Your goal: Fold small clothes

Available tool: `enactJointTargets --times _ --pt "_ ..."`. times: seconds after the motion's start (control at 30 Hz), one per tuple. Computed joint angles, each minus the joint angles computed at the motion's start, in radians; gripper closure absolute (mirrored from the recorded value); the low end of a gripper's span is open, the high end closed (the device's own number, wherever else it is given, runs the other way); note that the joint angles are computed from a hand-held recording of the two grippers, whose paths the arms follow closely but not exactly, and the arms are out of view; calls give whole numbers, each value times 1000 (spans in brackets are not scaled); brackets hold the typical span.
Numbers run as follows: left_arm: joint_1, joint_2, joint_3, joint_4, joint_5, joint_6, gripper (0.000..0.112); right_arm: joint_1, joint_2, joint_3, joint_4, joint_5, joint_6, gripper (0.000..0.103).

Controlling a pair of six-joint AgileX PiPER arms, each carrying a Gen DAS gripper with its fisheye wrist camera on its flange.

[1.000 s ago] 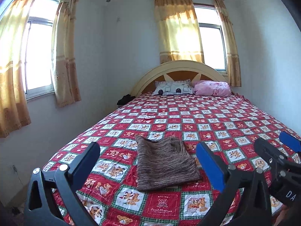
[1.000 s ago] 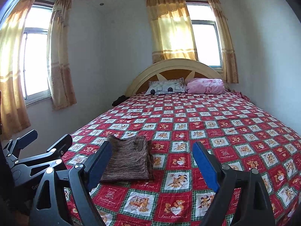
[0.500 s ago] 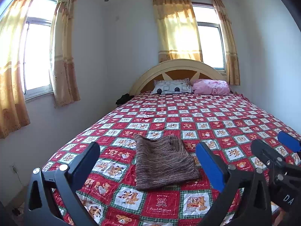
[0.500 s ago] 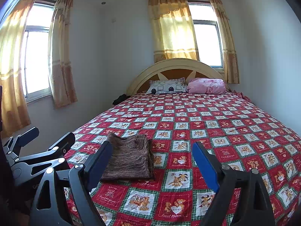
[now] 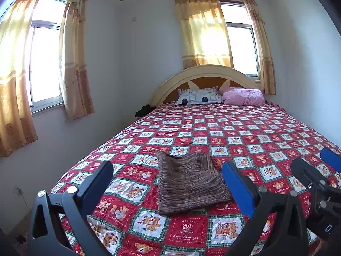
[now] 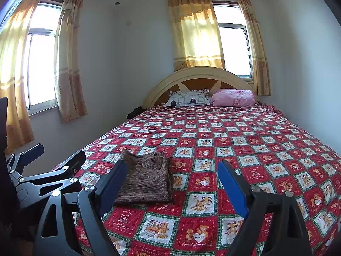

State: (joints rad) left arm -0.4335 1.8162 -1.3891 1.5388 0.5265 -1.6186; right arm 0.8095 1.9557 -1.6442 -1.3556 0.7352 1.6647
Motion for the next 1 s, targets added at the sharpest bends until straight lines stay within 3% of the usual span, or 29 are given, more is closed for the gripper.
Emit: enactJointTargets --times 0.43,0.57,0.7,1.0 --pt "-2 20 -27 -27 55 20 9 -1 -1 11 -5 -1 7 16" --pt "19 21 -36 -69 25 40 9 -2 -3 13 -6 -2 8 16" --pt "56 -1 -7 -67 -83 18 9 -2 -5 21 -10 -4 13 16" --pt "54 22 -37 -110 -53 74 9 -6 -18 45 -27 -3 46 16"
